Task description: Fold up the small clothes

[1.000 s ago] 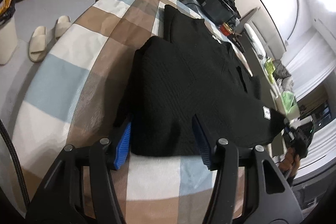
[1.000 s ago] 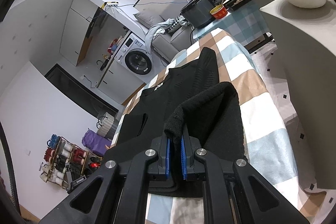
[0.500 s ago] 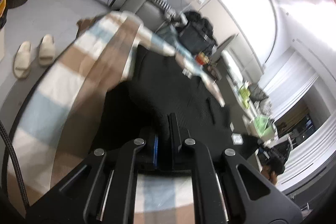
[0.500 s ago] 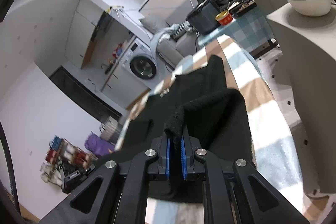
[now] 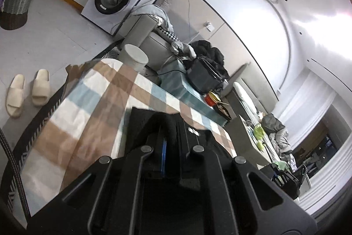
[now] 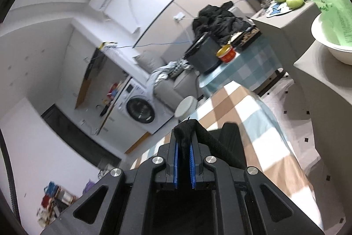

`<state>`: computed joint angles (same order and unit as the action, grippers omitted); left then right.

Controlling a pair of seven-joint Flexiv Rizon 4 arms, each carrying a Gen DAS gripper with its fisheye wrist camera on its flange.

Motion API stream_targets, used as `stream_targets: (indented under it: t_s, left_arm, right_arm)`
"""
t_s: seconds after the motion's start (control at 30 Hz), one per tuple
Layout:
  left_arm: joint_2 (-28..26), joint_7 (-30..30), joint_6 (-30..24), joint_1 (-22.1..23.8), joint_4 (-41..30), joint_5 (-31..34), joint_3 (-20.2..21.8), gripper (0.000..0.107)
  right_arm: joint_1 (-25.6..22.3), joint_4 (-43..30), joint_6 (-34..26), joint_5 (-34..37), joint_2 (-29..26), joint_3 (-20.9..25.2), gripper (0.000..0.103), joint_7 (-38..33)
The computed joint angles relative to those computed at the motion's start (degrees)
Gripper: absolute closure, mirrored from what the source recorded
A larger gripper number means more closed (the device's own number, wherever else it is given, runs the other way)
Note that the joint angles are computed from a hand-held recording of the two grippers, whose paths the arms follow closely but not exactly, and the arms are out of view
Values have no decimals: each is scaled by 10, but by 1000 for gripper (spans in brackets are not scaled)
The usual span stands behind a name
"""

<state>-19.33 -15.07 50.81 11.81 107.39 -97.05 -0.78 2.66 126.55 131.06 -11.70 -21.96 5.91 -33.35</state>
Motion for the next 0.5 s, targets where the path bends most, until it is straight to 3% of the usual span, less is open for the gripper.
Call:
stream_targets:
  t_s: [0.33, 0.37, 0.4, 0.43, 0.47, 0.5]
  left_arm:
    - [-126, -76, 101, -4, -164, 62, -51, 102]
    - [-143, -106, 113, -3, -181, 90, -54, 102]
    - [-169, -173, 118, -4, -207, 154, -47, 100]
    - [-188, -251, 106, -6, -228, 233, -30, 96]
    - [-206, -315, 87, -9, -248, 298, -11, 93]
    - [-213, -345, 79, -9, -254, 329, -3, 87]
  right_arm:
    - [72, -154, -113, 108, -59, -61, 95, -45]
    - [86, -172, -137, 118, -65, -77, 94, -50]
    - [90, -190, -164, 122, -72, -84, 94, -56]
    - [78, -213, -203, 106, -83, -77, 85, -48]
    - [58, -228, -245, 87, -87, -58, 69, -42]
    - [41, -241, -287, 72, -91, -42, 65, -38]
